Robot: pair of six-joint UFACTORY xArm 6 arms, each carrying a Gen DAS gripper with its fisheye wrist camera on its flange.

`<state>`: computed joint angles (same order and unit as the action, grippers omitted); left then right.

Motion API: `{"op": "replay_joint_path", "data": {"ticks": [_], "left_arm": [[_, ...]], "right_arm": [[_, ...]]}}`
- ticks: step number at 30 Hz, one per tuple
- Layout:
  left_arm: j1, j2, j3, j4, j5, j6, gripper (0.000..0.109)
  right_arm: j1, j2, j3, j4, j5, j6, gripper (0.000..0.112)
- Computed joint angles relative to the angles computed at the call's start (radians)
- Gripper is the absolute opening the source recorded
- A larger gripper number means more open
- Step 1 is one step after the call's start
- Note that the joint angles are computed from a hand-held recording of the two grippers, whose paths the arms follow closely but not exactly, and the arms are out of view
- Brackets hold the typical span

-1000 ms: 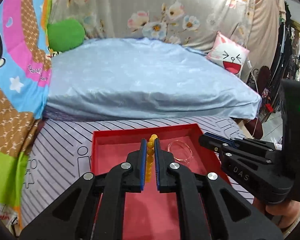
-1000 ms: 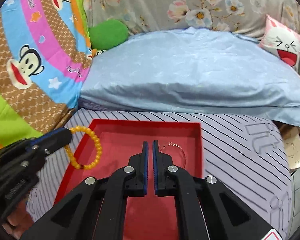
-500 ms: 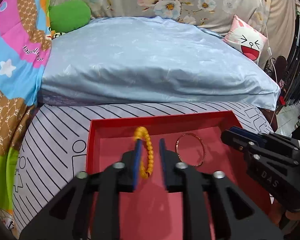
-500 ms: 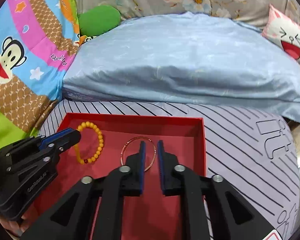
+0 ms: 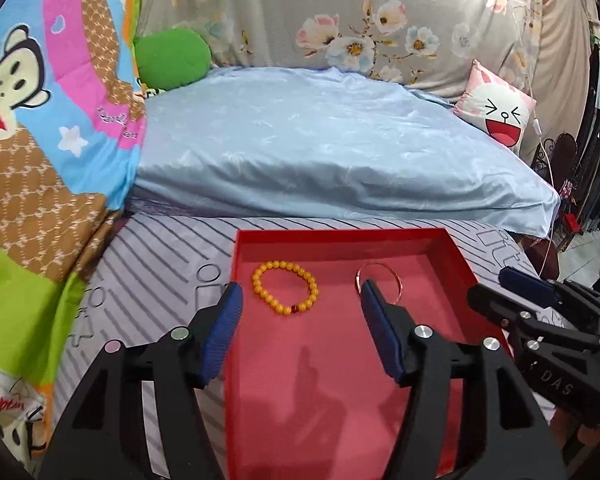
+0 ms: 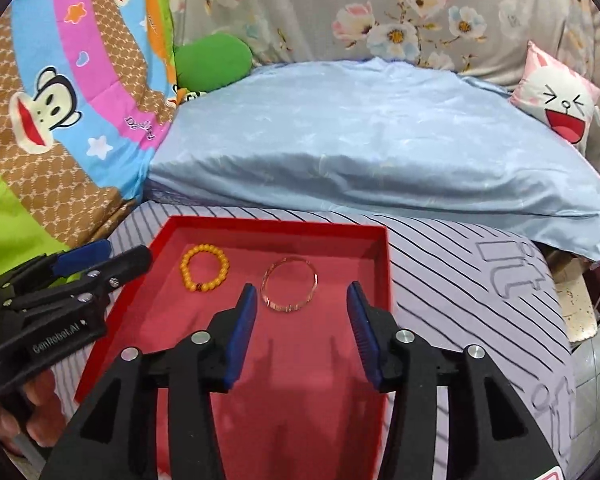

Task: Organize jewelry
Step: 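Lift both open tools out of the red tray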

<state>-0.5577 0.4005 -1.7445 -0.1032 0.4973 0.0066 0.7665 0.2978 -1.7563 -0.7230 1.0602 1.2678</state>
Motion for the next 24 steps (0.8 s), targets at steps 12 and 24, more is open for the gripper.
{"op": "replay_joint_path", "data": {"ticks": [12, 24], "left_arm": [[-0.003, -0.489, 0.673, 0.183, -0.174, -0.142, 0.065], [-0.008, -0.686, 0.983, 0.145, -0.191, -0.16, 0.068]], "right_arm": [[0.261, -0.149, 0.193, -0.038, 0.186, 0.215, 0.05], [0.384, -0.189, 0.312, 0.044, 0.211, 0.375, 0.05]]}}
